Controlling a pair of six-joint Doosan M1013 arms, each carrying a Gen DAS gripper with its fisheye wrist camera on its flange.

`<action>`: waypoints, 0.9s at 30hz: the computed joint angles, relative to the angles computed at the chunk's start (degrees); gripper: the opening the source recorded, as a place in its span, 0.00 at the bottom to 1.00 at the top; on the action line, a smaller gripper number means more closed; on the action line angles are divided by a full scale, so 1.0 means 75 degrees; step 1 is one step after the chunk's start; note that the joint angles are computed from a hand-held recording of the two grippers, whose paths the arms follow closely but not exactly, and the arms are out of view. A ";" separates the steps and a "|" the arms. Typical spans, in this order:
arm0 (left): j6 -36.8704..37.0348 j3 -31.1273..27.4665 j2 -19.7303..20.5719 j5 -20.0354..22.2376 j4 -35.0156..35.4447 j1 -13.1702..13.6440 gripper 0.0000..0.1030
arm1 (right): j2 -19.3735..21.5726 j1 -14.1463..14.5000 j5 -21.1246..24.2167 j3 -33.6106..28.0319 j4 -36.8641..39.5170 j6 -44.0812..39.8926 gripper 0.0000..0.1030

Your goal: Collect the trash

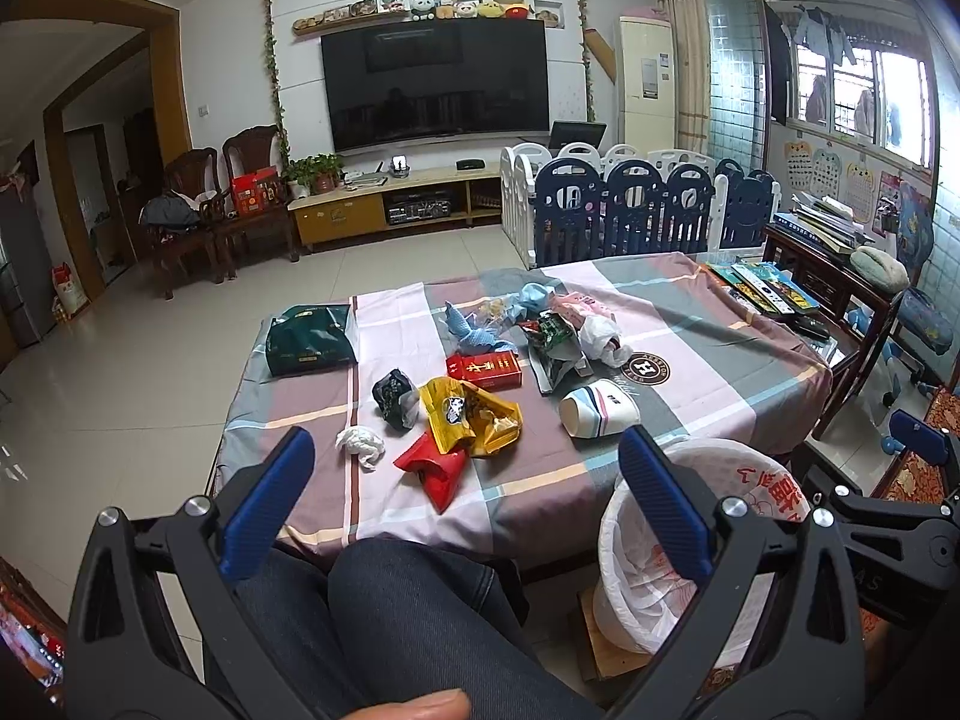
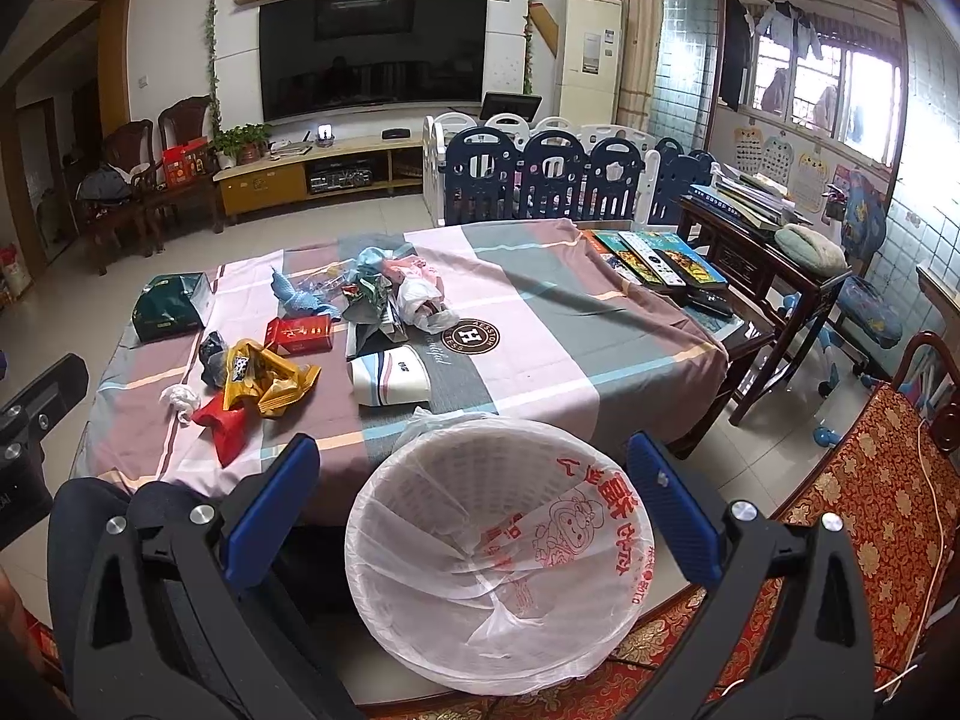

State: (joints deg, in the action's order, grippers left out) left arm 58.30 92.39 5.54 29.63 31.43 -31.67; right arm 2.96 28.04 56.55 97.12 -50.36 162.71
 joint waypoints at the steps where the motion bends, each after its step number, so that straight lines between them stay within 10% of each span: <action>1: -0.0004 0.0010 0.0001 -0.0005 0.0002 0.0002 0.98 | 0.0000 0.0000 0.0000 0.0000 0.0000 0.0000 0.98; 27: -0.0189 0.0233 -0.0018 -0.0096 0.0098 0.0023 0.98 | 0.0012 0.0037 -0.0042 -0.0015 -0.0022 0.0017 0.98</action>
State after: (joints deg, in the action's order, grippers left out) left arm 56.89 94.14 5.40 28.90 32.17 -31.49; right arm 3.05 28.32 56.24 97.01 -50.52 162.84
